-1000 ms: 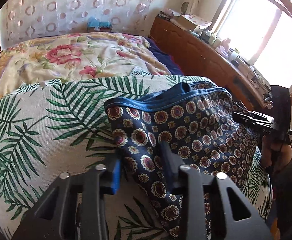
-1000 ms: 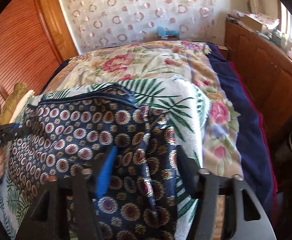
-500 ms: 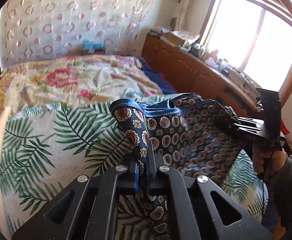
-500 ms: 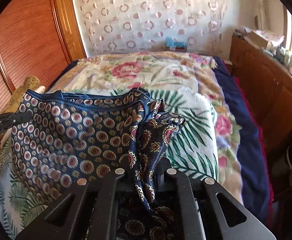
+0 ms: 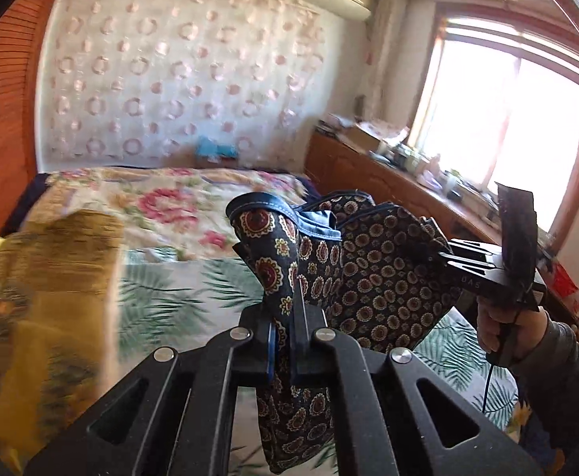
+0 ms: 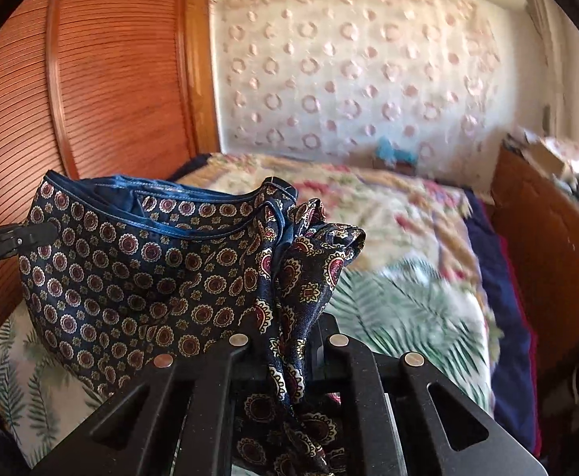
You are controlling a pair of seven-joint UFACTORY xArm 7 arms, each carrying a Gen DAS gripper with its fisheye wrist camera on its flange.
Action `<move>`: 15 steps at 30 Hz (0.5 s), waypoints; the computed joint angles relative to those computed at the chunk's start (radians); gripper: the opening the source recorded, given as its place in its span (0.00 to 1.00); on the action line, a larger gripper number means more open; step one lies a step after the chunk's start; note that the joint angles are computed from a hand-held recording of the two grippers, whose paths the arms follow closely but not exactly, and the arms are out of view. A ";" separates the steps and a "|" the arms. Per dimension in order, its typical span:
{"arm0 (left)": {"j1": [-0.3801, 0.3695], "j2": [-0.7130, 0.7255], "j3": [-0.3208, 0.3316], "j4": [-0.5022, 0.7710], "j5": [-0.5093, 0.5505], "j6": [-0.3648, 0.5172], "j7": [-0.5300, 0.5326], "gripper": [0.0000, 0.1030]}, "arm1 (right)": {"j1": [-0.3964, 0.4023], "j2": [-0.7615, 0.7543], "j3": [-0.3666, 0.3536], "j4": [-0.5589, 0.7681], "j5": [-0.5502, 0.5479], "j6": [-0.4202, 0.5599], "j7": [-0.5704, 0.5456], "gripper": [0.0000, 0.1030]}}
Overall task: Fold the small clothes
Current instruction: 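Lift the folded shirt with both grippers and carry it toward the yellow plush toy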
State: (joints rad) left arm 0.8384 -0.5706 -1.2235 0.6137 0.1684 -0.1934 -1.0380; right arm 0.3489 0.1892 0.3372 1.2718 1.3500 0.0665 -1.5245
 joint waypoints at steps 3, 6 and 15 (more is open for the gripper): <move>-0.130 -0.095 0.130 -0.099 -0.031 0.022 -0.019 0.05 | 0.028 0.032 0.041 0.052 0.059 -0.034 -0.114 0.09; -0.218 -0.193 0.217 -0.192 -0.048 0.050 -0.051 0.05 | 0.073 0.083 0.061 0.115 0.024 -0.055 -0.135 0.09; -0.319 -0.414 0.346 -0.401 -0.032 0.104 -0.175 0.05 | 0.292 0.384 -0.073 0.506 -0.487 0.010 0.195 0.09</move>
State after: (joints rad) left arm 0.5195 -0.9850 -0.8774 0.2128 0.1359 -0.0894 -1.2129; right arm 0.6409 0.5732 0.2639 1.7782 0.8629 0.0768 -1.3296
